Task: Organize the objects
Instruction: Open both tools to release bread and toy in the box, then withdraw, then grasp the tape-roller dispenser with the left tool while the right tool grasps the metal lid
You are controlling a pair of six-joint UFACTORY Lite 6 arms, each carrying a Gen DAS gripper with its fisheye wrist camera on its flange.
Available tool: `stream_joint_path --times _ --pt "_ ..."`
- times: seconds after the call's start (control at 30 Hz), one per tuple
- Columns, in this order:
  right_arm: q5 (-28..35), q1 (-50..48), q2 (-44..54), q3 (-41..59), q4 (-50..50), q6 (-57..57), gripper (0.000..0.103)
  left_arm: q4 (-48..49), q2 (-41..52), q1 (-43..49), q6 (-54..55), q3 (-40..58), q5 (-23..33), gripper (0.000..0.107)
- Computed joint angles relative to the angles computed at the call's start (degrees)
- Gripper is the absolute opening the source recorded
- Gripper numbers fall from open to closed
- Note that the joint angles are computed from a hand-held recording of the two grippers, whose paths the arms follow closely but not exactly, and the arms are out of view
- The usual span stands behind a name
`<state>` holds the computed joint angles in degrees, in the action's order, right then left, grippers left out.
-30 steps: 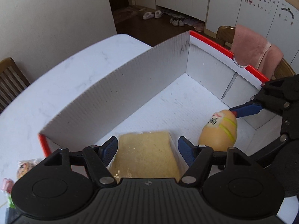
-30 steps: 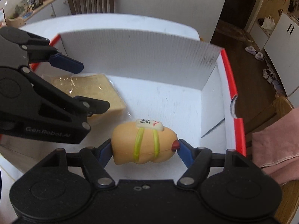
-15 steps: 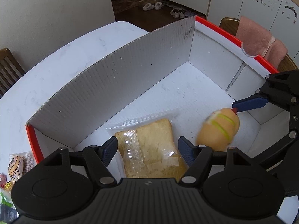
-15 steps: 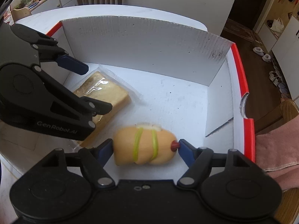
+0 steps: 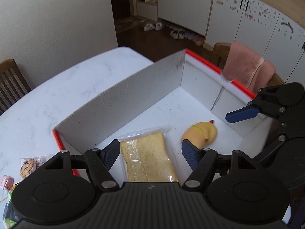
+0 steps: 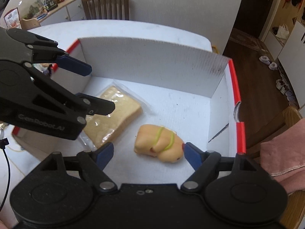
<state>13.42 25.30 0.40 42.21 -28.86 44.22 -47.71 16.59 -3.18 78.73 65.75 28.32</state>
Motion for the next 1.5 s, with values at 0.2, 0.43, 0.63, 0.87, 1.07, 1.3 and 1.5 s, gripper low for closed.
stream_joint_path --times 0.2,0.43,0.63,0.87,1.07,1.3,1.5 --pt "3.02 3.79 -6.83 -2.05 -4.8 7.69 0.081 -3.9 -8.31 4.32 4.33 -5.21 4.16 0.071" --pt "8.37 11.35 -12.95 -2.2 -11.11 19.48 0.084 -7.01 -16.74 12.87 10.55 -9.52 12.7 0.071" --pt "15.6 22.21 -12.62 0.73 -20.02 35.39 0.086 -8.91 -20.52 23.36 16.68 -10.92 21.94 0.071" --pt "21.81 33.11 -7.59 5.55 -27.03 50.76 0.094 -9.23 -19.34 36.83 22.39 -9.57 32.17 0.075" --pt "27.61 40.46 -0.86 12.34 -29.33 58.95 0.1 -8.27 -14.71 46.72 27.41 -5.9 37.76 0.078" --pt "30.01 44.64 7.65 20.68 -30.28 64.76 0.102 -7.33 -5.14 56.04 31.19 3.09 42.06 0.084" --pt "32.09 46.71 16.3 30.47 -27.71 64.52 0.102 -5.39 6.75 61.07 30.72 15.3 43.79 0.095"
